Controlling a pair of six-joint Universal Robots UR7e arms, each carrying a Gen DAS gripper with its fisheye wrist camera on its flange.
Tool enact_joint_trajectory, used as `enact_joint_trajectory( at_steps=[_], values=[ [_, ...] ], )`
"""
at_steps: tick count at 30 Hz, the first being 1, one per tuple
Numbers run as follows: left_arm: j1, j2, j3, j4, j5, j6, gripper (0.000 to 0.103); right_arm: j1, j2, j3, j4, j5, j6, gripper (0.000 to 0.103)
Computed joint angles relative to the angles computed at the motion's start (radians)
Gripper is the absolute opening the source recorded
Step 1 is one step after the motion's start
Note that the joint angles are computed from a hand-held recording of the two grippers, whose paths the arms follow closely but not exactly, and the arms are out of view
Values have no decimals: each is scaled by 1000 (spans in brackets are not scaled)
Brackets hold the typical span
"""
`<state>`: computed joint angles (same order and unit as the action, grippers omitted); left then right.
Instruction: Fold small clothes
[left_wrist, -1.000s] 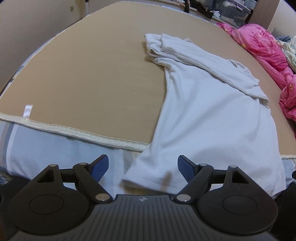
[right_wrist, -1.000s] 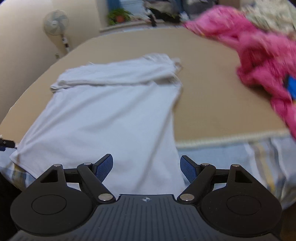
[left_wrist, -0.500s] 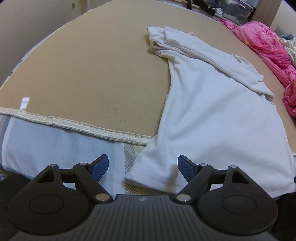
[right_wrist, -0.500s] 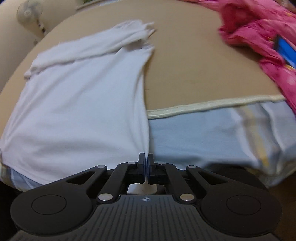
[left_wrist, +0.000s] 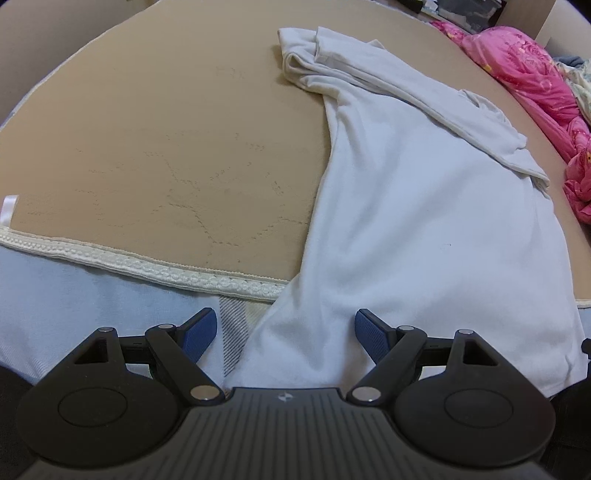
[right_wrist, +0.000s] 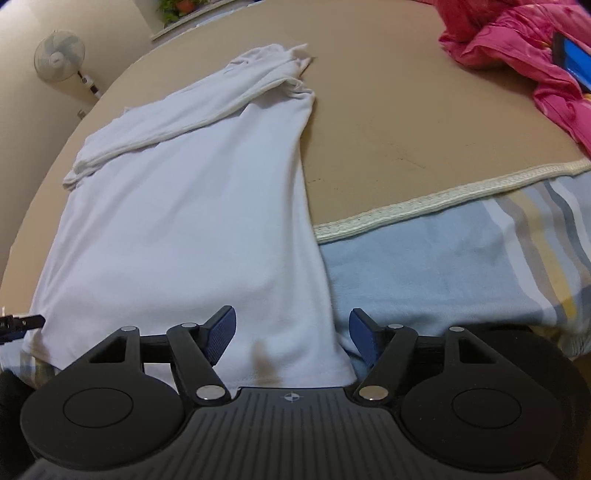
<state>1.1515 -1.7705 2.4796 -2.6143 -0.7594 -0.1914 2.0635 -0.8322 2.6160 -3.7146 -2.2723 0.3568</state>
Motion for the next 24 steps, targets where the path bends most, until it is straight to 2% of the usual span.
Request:
enact_joint_trajectory(
  at_steps=[7, 9, 12, 17, 24],
  values=[
    [2, 41, -9, -22, 17, 17, 87, -21, 1, -43, 119, -9, 8, 70],
    [5, 50, -12, -30, 18, 18, 92, -19, 7, -55, 140, -14, 8, 71],
    [11, 64, -14, -41, 22, 24, 95, -20, 16, -71, 165, -16, 16, 73],
    [19, 85, -6, -84, 26, 48, 102, -35, 36, -77, 158, -6, 32, 80],
    [2, 108, 0, -69, 70, 25, 103, -46, 71, -74, 84, 15, 18, 91]
  ],
)
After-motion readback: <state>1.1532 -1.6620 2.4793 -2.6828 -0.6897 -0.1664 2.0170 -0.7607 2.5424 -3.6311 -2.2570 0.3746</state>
